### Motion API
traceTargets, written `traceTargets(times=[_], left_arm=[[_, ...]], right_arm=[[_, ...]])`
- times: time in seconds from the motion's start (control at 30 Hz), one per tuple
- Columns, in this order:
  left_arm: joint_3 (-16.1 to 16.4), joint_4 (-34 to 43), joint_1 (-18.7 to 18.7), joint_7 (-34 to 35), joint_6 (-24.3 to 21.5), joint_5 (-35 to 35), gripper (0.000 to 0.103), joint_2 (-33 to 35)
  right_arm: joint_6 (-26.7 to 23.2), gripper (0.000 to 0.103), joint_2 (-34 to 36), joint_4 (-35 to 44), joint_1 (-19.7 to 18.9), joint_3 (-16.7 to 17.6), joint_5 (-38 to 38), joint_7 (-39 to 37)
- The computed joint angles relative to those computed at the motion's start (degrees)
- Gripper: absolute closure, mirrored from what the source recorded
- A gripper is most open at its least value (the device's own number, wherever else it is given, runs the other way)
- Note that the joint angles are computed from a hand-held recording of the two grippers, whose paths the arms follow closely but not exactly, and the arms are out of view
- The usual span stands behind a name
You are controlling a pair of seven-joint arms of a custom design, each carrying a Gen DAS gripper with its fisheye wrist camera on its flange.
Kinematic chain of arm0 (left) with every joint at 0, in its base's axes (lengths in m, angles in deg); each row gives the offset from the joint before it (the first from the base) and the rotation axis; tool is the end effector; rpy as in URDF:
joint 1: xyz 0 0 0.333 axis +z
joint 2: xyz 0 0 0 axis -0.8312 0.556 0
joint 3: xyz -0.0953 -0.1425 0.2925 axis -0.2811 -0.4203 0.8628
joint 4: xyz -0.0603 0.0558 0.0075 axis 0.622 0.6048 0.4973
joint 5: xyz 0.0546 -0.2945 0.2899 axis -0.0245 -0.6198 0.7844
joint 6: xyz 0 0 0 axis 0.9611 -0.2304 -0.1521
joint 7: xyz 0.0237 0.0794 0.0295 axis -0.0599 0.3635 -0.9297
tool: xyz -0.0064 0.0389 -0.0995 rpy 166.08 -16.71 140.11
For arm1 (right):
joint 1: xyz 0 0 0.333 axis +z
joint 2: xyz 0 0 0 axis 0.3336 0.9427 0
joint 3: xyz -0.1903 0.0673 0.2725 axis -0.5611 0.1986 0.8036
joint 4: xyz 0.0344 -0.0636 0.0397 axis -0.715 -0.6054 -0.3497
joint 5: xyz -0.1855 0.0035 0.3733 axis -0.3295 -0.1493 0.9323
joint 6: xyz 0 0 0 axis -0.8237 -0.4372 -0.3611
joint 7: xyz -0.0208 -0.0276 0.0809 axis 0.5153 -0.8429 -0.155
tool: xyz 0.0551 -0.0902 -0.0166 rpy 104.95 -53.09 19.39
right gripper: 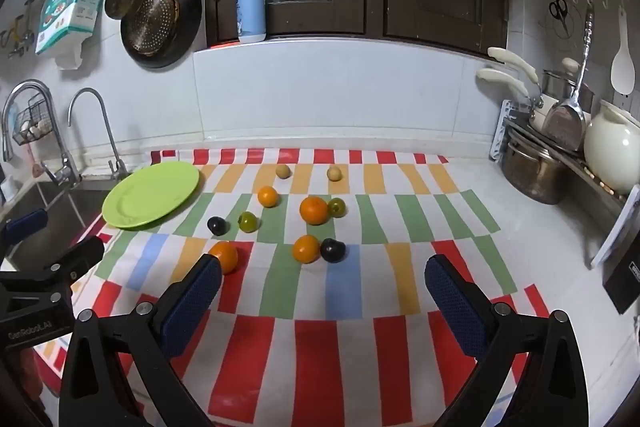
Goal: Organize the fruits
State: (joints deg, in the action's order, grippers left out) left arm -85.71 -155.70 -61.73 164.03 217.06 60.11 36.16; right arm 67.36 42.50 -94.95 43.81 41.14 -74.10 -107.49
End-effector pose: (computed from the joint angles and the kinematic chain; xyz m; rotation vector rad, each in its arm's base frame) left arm 0.5601 -0.0986 0.4049 -1.4191 1.8142 -0.9179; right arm 0.5224 0.3106 0.4069 -1.5341 1.7461 -1.0123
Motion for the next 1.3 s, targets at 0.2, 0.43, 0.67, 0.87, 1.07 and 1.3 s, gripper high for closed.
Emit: traceTargets(times=[0.2,0.43,0.67,0.87,1.07,1.3], left_arm=[[0.8,0.4,-2.1,4.1,0.6,-5.4,0.0,-0.2],[-0.7,-0.7,-0.2,0.7,3.2,-1.4,0.0,-0.6],[-0.9,-0.4,0.7,-1.1,2.5,1.4,0.0,-0.6],[-1.2,-0.7,1.6,-4.0,2.8,4.5,0.0,-0.3],[-1.0,-0.6,1.5,-4.3,2.9,4.7,0.0,-0.3],[-1.1,-0.7,1.6,-4.9,3.2,5.5,0.0,-0.3]], right_arm=[[0.9,0.001,-0.4,-0.6,-0.1,-0.3,-1.2,0.9],[1.0,0.001,-1.0,-1.1,-0.4,0.1,-4.2,4.0],[0.8,0.001,-1.1,-1.0,-0.5,0.5,-4.4,4.3],[0.8,0.001,-1.1,-1.0,-0.5,0.5,-4.4,4.1],[0.9,0.001,-1.2,-1.0,-0.6,0.5,-4.4,3.8],[0.9,0.001,-1.1,-1.0,-0.6,0.5,-4.5,4.0]])
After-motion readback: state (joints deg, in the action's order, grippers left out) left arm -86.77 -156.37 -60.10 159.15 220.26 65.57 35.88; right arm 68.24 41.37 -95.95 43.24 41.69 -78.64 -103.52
